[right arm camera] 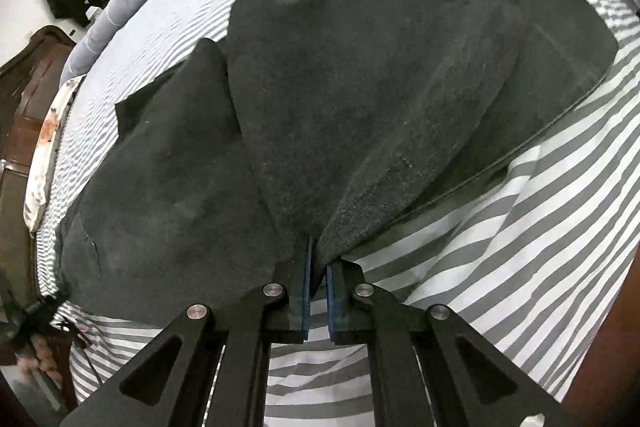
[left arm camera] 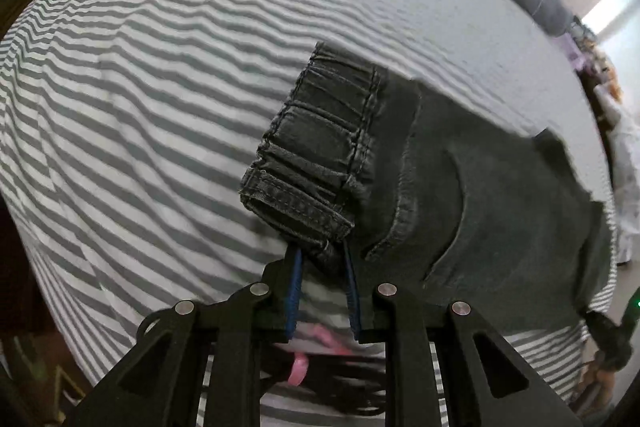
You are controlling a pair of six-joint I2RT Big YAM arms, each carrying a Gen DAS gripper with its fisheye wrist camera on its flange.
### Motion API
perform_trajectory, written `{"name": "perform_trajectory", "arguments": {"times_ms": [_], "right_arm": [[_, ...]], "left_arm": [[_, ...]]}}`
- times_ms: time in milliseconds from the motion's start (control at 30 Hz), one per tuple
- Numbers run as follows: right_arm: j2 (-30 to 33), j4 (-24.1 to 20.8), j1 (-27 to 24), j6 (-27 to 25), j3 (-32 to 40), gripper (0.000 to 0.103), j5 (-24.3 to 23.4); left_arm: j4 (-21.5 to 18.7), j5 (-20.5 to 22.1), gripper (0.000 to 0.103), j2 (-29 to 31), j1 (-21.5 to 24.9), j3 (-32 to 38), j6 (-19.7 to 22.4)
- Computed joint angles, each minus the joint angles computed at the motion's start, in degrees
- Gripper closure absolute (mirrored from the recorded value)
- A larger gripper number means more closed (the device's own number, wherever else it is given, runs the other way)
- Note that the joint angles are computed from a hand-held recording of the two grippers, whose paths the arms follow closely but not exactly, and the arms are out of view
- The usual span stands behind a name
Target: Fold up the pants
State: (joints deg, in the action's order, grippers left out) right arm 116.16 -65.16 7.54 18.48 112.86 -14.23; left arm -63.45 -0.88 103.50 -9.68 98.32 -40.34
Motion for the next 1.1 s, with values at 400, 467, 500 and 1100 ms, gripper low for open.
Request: {"name": "perform_trajectory", "arguments": {"times_ms": [400, 467, 500, 1100], "right_arm": [[0.0, 5.5, -2.2, 1.6, -0.9, 0.072, -8.9], [0.7, 5.5, -2.8, 2.2, 0.1, 0.072, -9.4], [0.9, 6.0, -3.1, 2.9, 0.1, 0.072, -10.1], [6.8, 5.0, -9.0, 6.7, 8.3, 0.084, -20.3]], "left_arm": [[-1.9, -10.2, 0.079, -1.6, -4.5, 4.2, 2.0], [-0.4, -13.0, 0.079, -3.1, -6.2, 3.6, 3.0], [0.6, -14.3, 0.078, -3.4, -7.4, 4.1, 4.2], [-3.2, -3.5, 0.066, 23.8, -23.5, 42.0, 35.4]]}}
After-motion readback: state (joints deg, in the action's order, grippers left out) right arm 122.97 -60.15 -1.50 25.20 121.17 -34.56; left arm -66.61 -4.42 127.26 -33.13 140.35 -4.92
